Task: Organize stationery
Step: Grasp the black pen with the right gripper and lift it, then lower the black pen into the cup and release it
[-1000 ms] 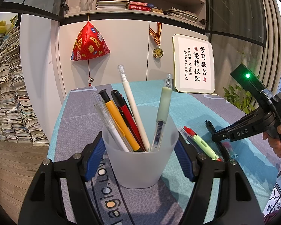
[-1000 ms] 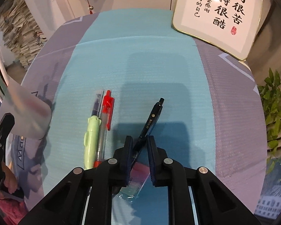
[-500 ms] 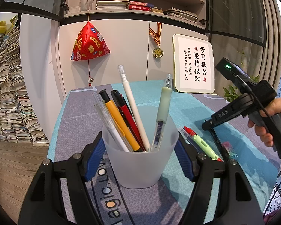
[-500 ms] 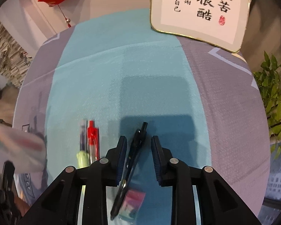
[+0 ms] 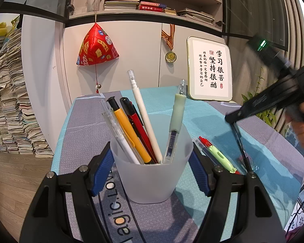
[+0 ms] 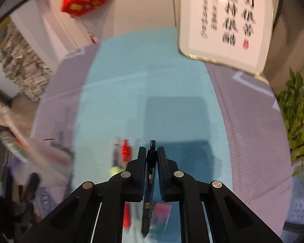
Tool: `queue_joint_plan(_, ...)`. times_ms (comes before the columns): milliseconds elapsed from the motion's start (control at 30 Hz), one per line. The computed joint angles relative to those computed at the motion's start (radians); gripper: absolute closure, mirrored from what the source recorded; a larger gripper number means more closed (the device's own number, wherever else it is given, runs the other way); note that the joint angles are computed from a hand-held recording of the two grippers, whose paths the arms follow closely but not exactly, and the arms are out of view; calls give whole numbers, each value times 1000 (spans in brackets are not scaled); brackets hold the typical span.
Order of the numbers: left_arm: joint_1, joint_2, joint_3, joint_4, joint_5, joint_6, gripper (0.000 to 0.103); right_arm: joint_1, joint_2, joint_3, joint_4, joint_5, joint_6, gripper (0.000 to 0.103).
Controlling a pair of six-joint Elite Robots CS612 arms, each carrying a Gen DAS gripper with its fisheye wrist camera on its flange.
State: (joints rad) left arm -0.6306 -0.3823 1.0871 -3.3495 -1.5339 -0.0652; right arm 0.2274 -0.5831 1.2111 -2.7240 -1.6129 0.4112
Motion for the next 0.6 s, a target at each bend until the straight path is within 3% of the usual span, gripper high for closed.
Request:
queue_joint_plan(333,0,0,0,0,0,0,33,34,-90,109,-253,-13,-94,92)
queue_joint_plan(600,0,0,0,0,0,0,33,64,-103,75,-349,46,-180,92)
